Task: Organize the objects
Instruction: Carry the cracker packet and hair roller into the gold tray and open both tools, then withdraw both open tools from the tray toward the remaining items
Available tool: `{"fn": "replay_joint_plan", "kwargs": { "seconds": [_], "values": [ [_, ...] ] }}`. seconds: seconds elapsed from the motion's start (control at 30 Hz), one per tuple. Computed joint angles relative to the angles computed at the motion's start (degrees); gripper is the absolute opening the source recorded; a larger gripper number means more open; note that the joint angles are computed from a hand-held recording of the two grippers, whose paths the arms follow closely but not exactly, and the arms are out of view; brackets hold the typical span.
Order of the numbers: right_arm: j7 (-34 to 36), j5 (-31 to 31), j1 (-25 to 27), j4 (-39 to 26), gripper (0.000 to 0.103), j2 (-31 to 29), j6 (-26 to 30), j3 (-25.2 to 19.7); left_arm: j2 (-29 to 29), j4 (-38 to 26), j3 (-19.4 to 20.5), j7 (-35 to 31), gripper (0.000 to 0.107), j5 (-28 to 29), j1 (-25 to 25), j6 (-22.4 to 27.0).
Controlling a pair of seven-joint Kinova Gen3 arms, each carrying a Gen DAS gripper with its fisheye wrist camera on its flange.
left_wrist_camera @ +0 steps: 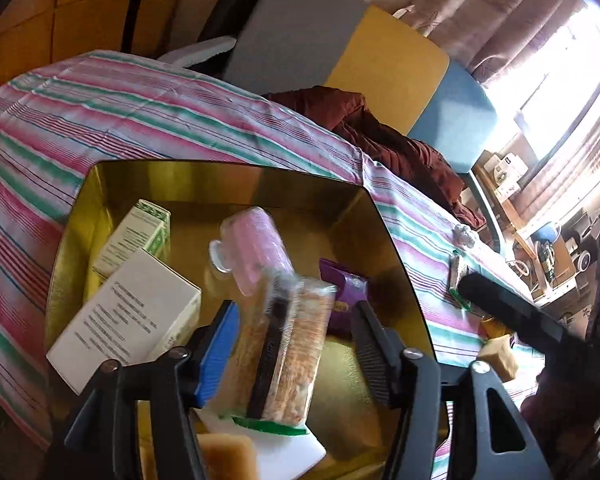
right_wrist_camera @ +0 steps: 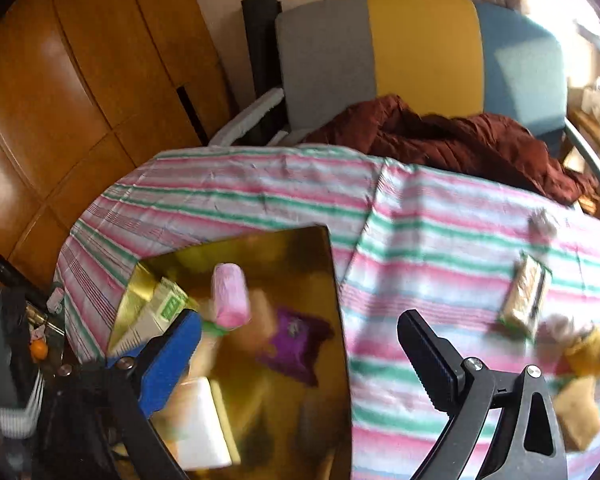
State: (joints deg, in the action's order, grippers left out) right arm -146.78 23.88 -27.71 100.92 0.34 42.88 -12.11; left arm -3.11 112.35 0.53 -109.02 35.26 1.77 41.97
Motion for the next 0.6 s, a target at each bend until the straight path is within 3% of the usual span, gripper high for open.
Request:
{"fn": "replay_joint_plan", "kwargs": {
  "seconds": [0.23,0.6],
  "values": [
    [-4.5,0.0,0.2,5.4,0.103,-2.9,-0.7,-1.7,-2.9,1.6,1.0,3.6,0.065,-6.3,1.0,-1.6],
    [-12.0,7.9,-3.2,7.1,0.103,-3.5,3.9,-6.0,-11.6,5.6,3.2,12.6,0.065,-21.3,3.4,-5.5]
  ]
}}
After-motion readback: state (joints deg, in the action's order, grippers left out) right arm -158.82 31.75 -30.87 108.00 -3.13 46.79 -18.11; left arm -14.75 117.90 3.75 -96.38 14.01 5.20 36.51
